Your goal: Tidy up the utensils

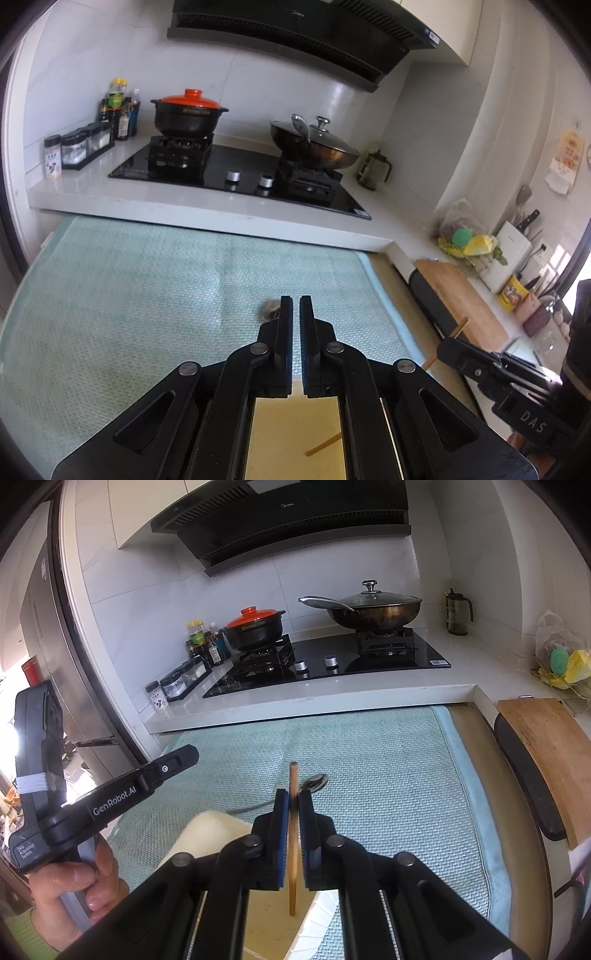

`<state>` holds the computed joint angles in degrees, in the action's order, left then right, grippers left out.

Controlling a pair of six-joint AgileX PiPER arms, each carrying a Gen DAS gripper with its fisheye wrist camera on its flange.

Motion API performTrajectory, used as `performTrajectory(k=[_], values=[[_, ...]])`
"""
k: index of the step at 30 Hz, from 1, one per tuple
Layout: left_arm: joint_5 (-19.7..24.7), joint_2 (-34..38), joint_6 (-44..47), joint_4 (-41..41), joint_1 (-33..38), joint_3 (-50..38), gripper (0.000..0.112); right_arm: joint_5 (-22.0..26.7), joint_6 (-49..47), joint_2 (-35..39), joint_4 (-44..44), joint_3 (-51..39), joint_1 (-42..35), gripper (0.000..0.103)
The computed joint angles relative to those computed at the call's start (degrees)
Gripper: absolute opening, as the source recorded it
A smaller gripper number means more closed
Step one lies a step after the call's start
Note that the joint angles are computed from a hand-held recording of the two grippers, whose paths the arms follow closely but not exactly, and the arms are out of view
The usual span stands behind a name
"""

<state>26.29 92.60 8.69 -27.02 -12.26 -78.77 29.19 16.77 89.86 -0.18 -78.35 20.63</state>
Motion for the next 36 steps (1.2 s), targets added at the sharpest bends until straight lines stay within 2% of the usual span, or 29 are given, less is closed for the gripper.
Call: performTrajectory(k=[4,9,11,13,15,16,19,26,30,33,36], values=[[1.08,-3.31,5.49,-5.41,1.7,2.28,0.002,-1.01,1.46,-0.69,-1.6,1.19,0.8,0.006],[5.38,-7.25,4.45,-4.58,3.43,2.78,0.003,0.71,2.8,0.9,-3.17,-1.09,0.84,0.007],[7.63,-9.02,3.48,-3.04,4.04,3.04,0.017,3.26,2.87,2.71,-3.98,-3.77,0.71,0.008],[9.16,-11.57,3.42,-2.15,5.09,4.35,0.048,4.14,2.39,3.27,-3.93,-4.62,0.43,0.03],[10.44,-14.85,4.26,-1.85,6.55,6.6,0.058,3.12,3.98,2.04,-5.39,-3.3,0.54,0.046],[11.7,-16.32,5.53,-2.6,7.73,7.61,0.06,2.65,5.22,1.19,-6.47,-2.5,0.71,0.05],[16.88,-20.44,9.4,-4.76,12.52,10.74,0.07,2.62,7.43,-1.55,-8.44,-0.53,1.09,0.05],[26.76,-31.61,23.1,-7.56,26.55,22.29,0.073,2.59,16.13,-13.52,-18.22,9.93,5.27,0.051],[29.1,-39.55,29.68,-5.84,32.69,30.99,0.077,5.01,24.2,-22.23,-26.68,17.97,10.37,0.052],[31.4,-45.53,33.6,-4.19,36.56,37.53,0.077,8.52,32.82,-29.68,-33.07,25.17,15.51,0.054],[34.3,-51.79,36.64,-1.2,37.65,43.64,0.077,15.77,44.76,-37.35,-40.95,32.98,23.98,0.055]])
